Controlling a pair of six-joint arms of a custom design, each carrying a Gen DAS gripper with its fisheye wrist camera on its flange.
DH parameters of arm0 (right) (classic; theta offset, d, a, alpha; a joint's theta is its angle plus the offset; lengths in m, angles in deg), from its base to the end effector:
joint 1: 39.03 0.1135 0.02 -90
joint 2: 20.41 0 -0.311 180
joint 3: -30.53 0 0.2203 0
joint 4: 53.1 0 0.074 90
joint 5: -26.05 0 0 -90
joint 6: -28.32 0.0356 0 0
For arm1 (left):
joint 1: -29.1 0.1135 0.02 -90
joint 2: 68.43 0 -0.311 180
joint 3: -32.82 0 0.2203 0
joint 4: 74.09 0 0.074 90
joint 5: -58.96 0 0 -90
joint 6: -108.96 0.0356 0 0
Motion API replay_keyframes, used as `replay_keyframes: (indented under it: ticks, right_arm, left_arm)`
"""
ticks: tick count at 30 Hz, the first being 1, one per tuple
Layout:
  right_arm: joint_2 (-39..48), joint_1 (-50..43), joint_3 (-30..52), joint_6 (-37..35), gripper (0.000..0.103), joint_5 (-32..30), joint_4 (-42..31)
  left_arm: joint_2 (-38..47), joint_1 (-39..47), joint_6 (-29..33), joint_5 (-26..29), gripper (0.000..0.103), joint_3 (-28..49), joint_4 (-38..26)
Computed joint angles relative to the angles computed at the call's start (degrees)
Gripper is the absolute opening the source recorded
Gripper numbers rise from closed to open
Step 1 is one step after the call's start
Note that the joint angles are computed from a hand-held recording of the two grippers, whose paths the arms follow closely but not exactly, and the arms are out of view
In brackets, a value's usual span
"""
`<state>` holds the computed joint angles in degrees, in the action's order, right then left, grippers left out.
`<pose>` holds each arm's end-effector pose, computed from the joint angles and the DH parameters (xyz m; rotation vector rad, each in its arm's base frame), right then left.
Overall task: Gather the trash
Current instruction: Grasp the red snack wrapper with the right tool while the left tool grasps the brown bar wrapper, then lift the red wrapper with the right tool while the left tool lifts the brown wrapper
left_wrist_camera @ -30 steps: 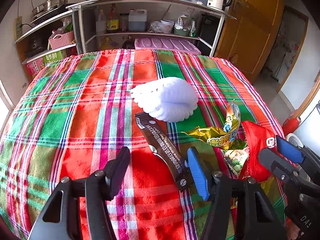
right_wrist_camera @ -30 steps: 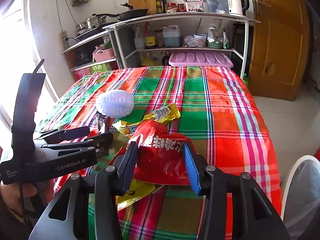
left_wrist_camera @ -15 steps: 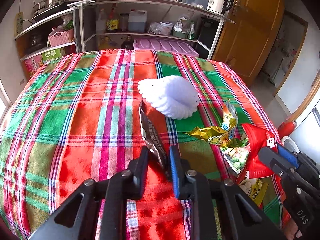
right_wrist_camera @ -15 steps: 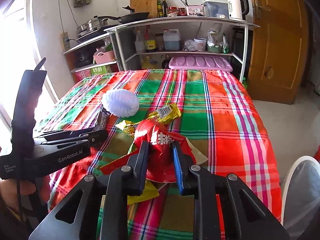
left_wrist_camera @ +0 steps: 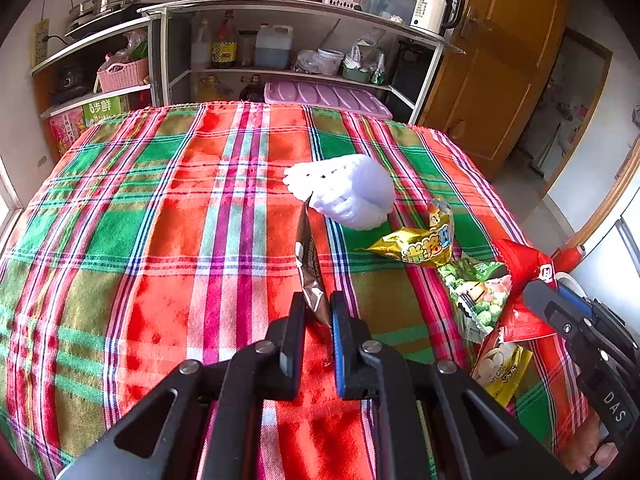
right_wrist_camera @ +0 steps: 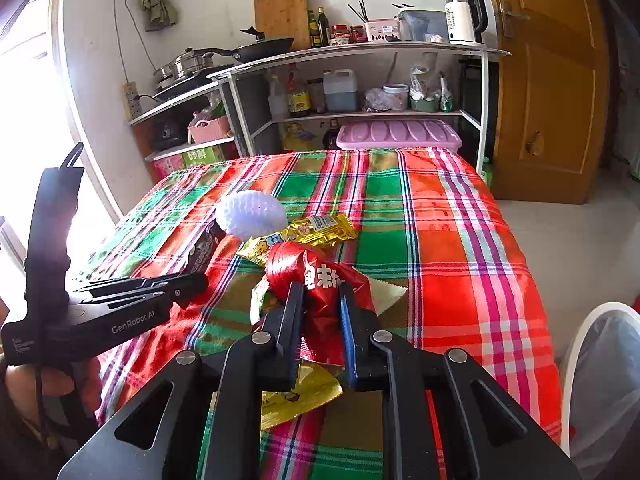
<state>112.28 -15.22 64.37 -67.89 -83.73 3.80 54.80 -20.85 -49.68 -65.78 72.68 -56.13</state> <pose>0.2485 0.1228 0.0526 -0.7703 2.1809 0.5546 0.1821 -0.1851 0.0609 -0.5535 2.3515 -0.0667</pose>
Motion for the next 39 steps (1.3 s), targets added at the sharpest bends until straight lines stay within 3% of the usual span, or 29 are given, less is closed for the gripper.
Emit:
replay_keyframes:
  ticks: [8, 10, 16, 18, 30, 32, 34, 35, 37, 39]
  right_arm:
    - [-1.8, -4.1, -2.5, 0.5, 0.017, -4.8, 1.2]
    - [-3.0, -6.3, -1.2, -0.3, 0.017, -9.3, -4.2]
    - [-3.5, -7.6, -2.8, -4.7, 0.017, -6.8, -6.7]
    - [-3.0, -9.6, -3.3, -5.3, 0.017, -8.6, -6.9]
    - [-3.0, -15.6, -11.6, -4.3, 0.017, -11.6, 5.5]
    - [-3.0, -15.9, -12.0, -4.4, 0.017, -11.8, 6.0]
    - [-2.7, -15.8, -12.5, -4.4, 0.017, -11.5, 7.1]
    - [-2.6, -15.8, -12.7, -4.5, 0.017, -11.5, 7.4]
    - [-2.3, -15.4, -12.8, -4.3, 0.017, -11.4, 8.0]
    - [-2.2, -15.3, -12.4, -4.2, 0.017, -11.5, 7.7]
  left_arm:
    - [-2.0, -3.7, -2.4, -2.1, 0.012, -1.1, -0.7]
    - [-2.2, -4.8, -3.0, -2.5, 0.012, -1.0, -1.1]
    - [-2.4, -7.9, -5.5, -3.6, 0.012, -1.2, -1.7]
    - [-2.7, -9.0, -6.1, -4.7, 0.012, -0.5, -3.6]
    - [-2.3, -10.4, -7.7, -5.3, 0.010, -0.6, -4.3]
    - [-1.8, -9.8, -9.0, -5.5, 0.010, 1.3, -8.9]
    - [-1.1, -8.6, -10.2, -4.6, 0.011, 1.3, -9.6]
    - [-0.9, -8.2, -10.7, -4.5, 0.014, 1.2, -9.7]
    - [-0.6, -7.3, -10.9, -4.3, 0.039, 1.5, -10.4]
    - [-0.3, -6.6, -9.7, -4.1, 0.057, 0.5, -7.6]
